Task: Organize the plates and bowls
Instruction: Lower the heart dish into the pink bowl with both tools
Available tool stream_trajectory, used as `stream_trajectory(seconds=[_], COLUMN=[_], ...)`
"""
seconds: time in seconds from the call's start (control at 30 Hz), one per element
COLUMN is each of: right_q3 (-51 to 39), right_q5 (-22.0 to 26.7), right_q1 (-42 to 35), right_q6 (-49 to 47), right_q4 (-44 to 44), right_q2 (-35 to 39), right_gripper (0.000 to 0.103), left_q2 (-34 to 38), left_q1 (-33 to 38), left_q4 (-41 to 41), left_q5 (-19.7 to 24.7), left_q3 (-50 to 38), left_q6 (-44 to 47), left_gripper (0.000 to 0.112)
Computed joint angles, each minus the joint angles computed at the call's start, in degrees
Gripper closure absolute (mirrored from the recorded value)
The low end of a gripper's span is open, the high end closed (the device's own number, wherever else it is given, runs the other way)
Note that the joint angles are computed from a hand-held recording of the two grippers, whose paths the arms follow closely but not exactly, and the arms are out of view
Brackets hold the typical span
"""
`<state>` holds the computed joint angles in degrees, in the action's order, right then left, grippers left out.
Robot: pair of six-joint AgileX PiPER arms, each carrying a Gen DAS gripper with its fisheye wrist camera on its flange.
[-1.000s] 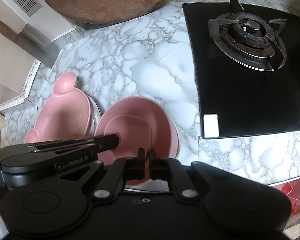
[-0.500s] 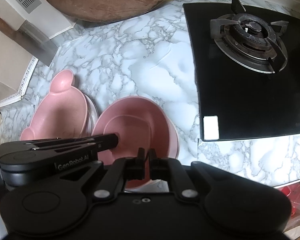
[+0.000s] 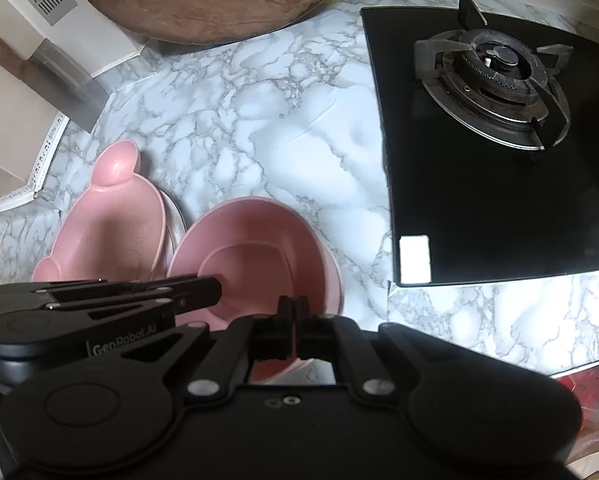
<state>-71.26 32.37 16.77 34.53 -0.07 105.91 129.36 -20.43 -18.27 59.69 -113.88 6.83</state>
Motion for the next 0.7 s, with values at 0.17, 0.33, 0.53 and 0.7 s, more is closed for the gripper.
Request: stream_trajectory(seconds=[0.17,0.33,0.53,0.7], right_q3=[-0.71,-1.38,-1.76,-0.24], right_q5=[0.42,0.85,1.21,-0.28], right_q1=[-0.08,0.18,0.01,0.49], right_q6=[0.08,0.08,-1.45,-1.47], right_q4=[-0.15,-0.56,0.89,0.15], right_q2=[0.47,0.93,0.95,-1.48], right_gripper=[0.101,0.101,0.093,0.084], left_q2=[-0.45,-0.25,-1.33,-2.98], left_q1=[0.58,0.81,1.63,2.07], left_q4=[-0.75,-0.8,-3.82,-5.51], left_q5=[0.29,0.78,0.6,0.01], left_q3=[-0.39,-1.14,0.08,1.82], left_q6=[0.2,0.73,3.81,6.49], left_gripper=[0.103,0.103,0.103,0.103])
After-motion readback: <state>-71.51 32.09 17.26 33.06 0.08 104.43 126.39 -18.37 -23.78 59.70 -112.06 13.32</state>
